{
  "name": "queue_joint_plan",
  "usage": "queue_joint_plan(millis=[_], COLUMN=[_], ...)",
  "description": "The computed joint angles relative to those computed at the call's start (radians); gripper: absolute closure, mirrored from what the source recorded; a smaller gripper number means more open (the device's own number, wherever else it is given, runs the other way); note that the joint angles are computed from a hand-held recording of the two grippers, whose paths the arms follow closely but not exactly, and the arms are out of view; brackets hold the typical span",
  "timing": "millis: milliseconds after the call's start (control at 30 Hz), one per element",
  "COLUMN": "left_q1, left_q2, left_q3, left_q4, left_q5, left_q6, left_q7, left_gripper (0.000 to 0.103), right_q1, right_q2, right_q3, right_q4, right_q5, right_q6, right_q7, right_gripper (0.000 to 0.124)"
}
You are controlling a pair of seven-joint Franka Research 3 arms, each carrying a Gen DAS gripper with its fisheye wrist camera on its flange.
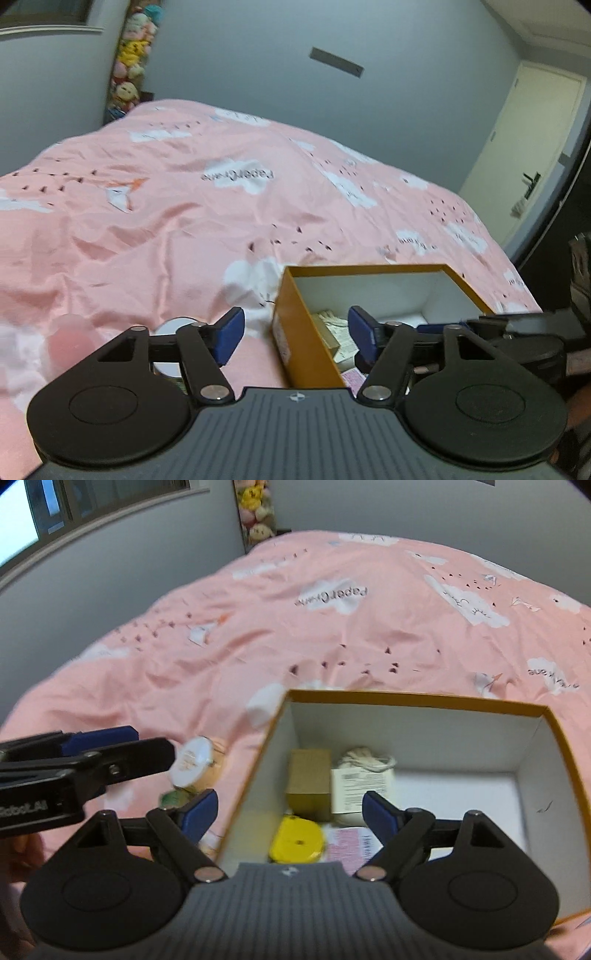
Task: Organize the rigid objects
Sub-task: 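Move both tools back toward the green gel bottle and pink lotion tube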
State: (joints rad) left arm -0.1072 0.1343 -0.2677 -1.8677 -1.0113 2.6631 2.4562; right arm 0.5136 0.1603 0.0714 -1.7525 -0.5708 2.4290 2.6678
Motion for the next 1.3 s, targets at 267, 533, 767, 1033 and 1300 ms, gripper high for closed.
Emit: queue_joint_plan(millis=[267,533,767,1033,1300], left_q1=[0.029,0.074,0.093,0.083,0.082], left_q2=[-0.064,-0.072,-0.081,-0.058,-0.009], left_q3=[0.053,0.104,0.122,0.111,0.097], left_q4=[-0.064,-0.083,-0.112,-0.115,-0.083], left_q5=[0.019,0.1,0.22,0.442,0.551], left_q6=[-0.059,-0.221,-0.271,-0.275,-0.299], left_q7=[-0.025,-0.096,-0.124,-0.174,-0.176], left_gripper=[0.018,0.02,0.023,0.032,0.034], right_q1=[0.094,0.14,0.18,0.171,0.176], right_q2=[0.047,0.108,0.18,0.232,0.281], right_q3=[0.001,0.009,-0.007,-0.007,-0.025], right_q4=[0.041,0.095,0.161,0.184,0.225], right_q5=[-0.26,-0.297,-0.206,0.005,0.145], right_q6=[-0.02,-0.006,-0.023,0.026,-0.017], right_q7=[0.119,0.019,-0.135,-0.309,-0.423], right_gripper=[0.031,0.03,0.044,0.065,0.07])
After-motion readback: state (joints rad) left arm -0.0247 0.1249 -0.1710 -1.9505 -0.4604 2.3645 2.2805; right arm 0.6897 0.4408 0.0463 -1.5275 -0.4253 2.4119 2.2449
